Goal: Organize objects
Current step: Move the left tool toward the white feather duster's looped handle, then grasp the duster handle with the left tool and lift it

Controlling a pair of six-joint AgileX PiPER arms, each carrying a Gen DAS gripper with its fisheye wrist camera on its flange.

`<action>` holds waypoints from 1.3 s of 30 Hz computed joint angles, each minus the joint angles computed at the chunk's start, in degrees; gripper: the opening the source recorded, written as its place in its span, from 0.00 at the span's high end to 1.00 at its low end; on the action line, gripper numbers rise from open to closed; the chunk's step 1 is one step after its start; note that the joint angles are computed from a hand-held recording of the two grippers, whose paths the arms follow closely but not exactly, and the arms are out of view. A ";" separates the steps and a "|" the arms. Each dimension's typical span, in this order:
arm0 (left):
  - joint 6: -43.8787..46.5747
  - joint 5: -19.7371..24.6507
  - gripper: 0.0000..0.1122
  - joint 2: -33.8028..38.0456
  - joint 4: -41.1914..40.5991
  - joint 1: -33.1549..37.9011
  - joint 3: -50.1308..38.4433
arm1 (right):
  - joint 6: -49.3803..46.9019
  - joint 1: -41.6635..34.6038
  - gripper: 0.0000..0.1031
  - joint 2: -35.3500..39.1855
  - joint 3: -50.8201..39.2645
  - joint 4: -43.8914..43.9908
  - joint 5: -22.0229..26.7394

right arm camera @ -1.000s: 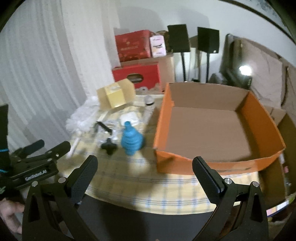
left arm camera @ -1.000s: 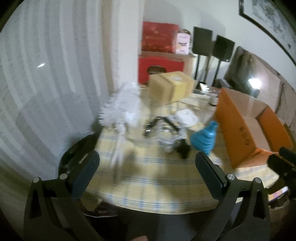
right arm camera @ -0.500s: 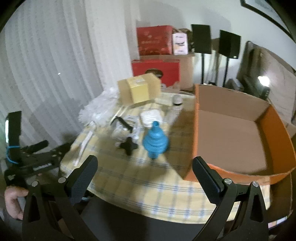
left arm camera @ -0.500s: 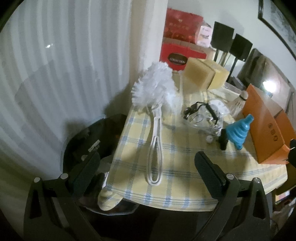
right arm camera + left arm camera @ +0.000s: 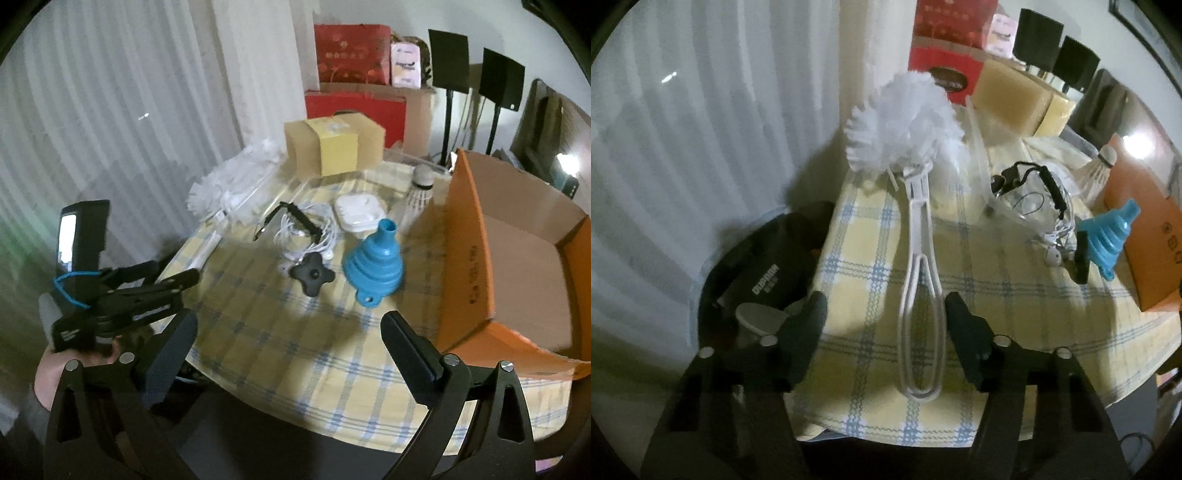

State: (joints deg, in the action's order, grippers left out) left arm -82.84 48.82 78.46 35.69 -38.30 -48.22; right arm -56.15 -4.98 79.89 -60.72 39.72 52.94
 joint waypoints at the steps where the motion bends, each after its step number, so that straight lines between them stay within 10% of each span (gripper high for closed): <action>1: -0.65 0.71 0.54 0.18 1.03 -0.65 0.02 | 0.19 0.35 0.03 0.34 -0.11 -0.09 -0.03; 6: 0.88 1.19 0.79 -0.81 0.89 -1.08 0.58 | 1.56 2.49 0.03 1.46 -1.04 -0.72 0.12; 20: -3.18 -1.75 0.79 -9.73 -0.39 -4.80 7.12 | 7.91 12.96 0.16 11.08 -8.16 0.30 3.14; 39: -20.05 5.59 0.79 -19.87 1.76 -22.88 13.69 | 12.34 23.92 0.71 22.78 -11.90 3.40 6.27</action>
State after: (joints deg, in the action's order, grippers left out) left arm -102.89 54.41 58.60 37.45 -61.18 -34.53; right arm -43.81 18.94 102.67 -72.62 43.12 59.22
